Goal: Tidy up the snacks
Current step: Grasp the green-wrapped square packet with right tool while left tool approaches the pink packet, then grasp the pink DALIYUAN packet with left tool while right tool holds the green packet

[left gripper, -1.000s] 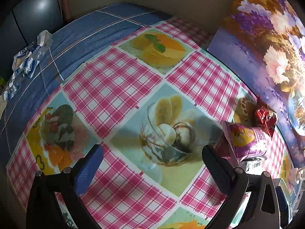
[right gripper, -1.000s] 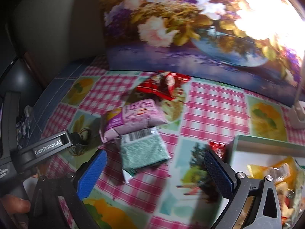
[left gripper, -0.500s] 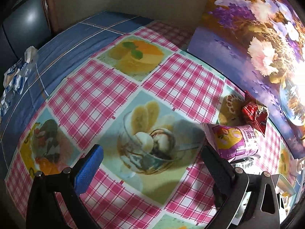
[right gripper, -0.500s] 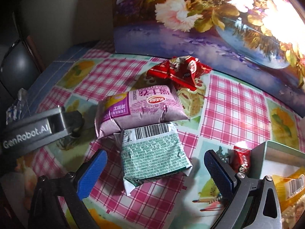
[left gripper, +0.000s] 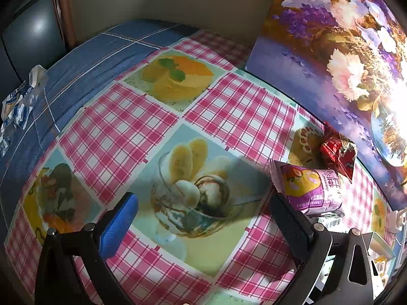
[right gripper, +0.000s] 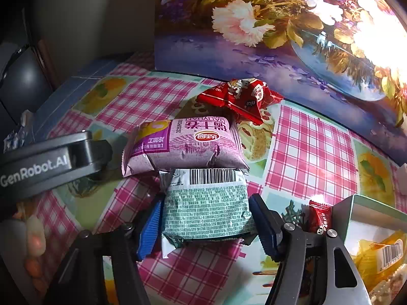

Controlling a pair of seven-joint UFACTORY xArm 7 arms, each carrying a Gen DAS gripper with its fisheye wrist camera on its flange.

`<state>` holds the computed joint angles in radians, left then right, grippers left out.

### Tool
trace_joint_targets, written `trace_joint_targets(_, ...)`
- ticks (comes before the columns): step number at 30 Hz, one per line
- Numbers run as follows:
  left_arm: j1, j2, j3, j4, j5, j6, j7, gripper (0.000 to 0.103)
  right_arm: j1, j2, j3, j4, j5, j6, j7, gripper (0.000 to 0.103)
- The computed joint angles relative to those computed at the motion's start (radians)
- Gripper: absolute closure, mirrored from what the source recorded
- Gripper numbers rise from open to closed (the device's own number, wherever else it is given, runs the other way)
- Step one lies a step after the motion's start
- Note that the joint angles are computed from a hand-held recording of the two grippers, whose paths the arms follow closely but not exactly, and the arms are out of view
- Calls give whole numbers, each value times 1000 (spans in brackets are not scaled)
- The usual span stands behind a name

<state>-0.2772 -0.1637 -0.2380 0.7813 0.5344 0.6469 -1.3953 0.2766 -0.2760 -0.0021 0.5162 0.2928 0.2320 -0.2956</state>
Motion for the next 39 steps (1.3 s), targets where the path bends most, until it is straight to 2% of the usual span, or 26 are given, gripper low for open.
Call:
trace_joint_targets(3, -1, 4, -1, 1, 6, -10, -4, 0, 3, -15, -16, -8, 11, 4, -20, 36)
trace_joint_targets(7, -6, 17, -5, 19, 19, 0, -12, 0, -35, -41, 0, -22, -26, 13, 20, 37)
trace_joint_targets(9, -12, 24, -7, 32, 25, 10, -16, 0, -6, -65, -39, -22, 15, 29, -9, 38)
trace_joint_targets(15, -25, 21, -7, 40, 47, 5, -26, 0, -23, -120, -44, -24, 13, 45, 22, 38)
trace_joint_targets(20, -27, 20, -8, 39, 49, -10, -32, 0, -30, -169, -62, -16, 9, 82, 10, 38)
trace_joint_targets(25, -39, 52, -11, 60, 47, -49, -29, 0, -55, -166, -86, 2, 16, 67, 10, 38)
trace_joint_targets(32, -93, 156, -5, 147, 129, -77, -55, 0, -82, -169, -138, 25, 51, 74, -29, 38)
trace_joint_targets(39, -156, 235, 41, 222, 211, -50, -113, 0, -96, -152, -172, 37, 100, 81, -79, 38)
